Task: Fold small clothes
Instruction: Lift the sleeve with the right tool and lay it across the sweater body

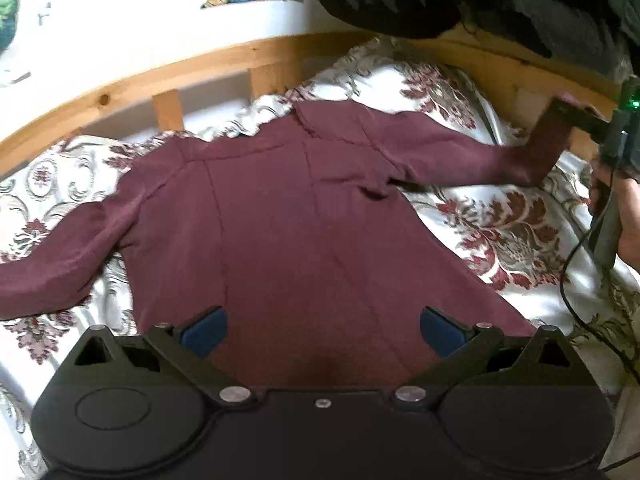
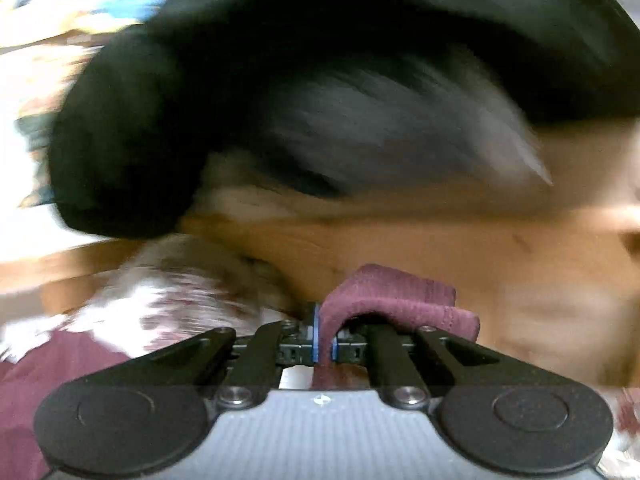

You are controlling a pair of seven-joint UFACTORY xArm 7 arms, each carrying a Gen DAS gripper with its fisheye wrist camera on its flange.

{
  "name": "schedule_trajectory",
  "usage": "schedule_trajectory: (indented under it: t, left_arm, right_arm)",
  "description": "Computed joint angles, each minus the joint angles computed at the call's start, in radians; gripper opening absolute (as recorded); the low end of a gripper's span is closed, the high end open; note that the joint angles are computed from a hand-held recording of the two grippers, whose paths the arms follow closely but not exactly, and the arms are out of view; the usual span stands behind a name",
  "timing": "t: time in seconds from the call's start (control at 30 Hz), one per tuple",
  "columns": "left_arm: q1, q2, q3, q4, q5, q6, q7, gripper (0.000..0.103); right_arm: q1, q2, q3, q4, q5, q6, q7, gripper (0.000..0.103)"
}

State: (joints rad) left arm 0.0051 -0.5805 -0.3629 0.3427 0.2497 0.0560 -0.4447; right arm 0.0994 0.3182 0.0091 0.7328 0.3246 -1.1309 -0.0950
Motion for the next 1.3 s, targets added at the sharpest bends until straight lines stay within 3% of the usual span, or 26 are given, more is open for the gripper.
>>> schedule_trajectory:
  t: [0.27,0.4,0.5,0.7,0.83,0.9,0.97,1.03,1.07,1.17,1.3]
  left_arm:
    - [0.158,-0.130,-0.089,-0.065,0.000,-0.070,-0.087,0.102]
    - [0.271,-0.208,-0.173,-0.093,-0.027,-0.095,-0.167,0.102]
    - [0.325,-0.253,-0.201,-0.117,-0.043,-0.125,-0.213,0.102]
    - [0.345,-0.262,-0.204,-0.125,-0.063,-0.133,-0.243,0.102]
    - [0.345,-0.250,-0.218,-0.119,-0.052,-0.128,-0.241,0.102]
    - [0.352,-0.251,-0.234,-0.117,-0.047,-0.129,-0.245,0.102]
    - [0.354,-0.247,-0.241,-0.113,-0.041,-0.131,-0.244,0.102]
    - [0.350,-0.241,-0.240,-0.110,-0.039,-0.129,-0.243,0.102]
    - [0.351,-0.239,-0.242,-0.108,-0.038,-0.128,-0.245,0.102]
    - [0.362,-0.244,-0.254,-0.105,-0.038,-0.119,-0.255,0.102]
    - [0.384,-0.258,-0.270,-0.100,-0.039,-0.095,-0.294,0.102]
  right_arm:
    - [0.174,0.071,0.047,0.028,-0.208,-0.158,-0.400,0.006]
    - [0.232,0.116,0.056,0.028,-0.325,-0.169,-0.600,0.006]
    - [0.256,0.132,0.063,0.007,-0.400,-0.147,-0.721,0.006]
    - [0.247,0.142,0.086,-0.003,-0.509,-0.024,-0.790,0.006]
    - [0.232,0.115,0.089,-0.094,-0.565,-0.003,-0.833,0.007]
    - [0.222,0.097,0.095,-0.116,-0.584,0.033,-0.835,0.009]
    - [0.203,0.062,0.103,-0.142,-0.619,0.091,-0.807,0.026]
    - [0.153,0.009,0.115,-0.159,-0.729,0.172,-0.715,0.063]
    - [0.131,-0.014,0.119,-0.171,-0.778,0.191,-0.671,0.071]
    - [0.075,-0.077,0.131,-0.193,-0.923,0.254,-0.511,0.075]
    - [0.004,-0.130,0.130,-0.165,-1.197,0.330,-0.220,0.078]
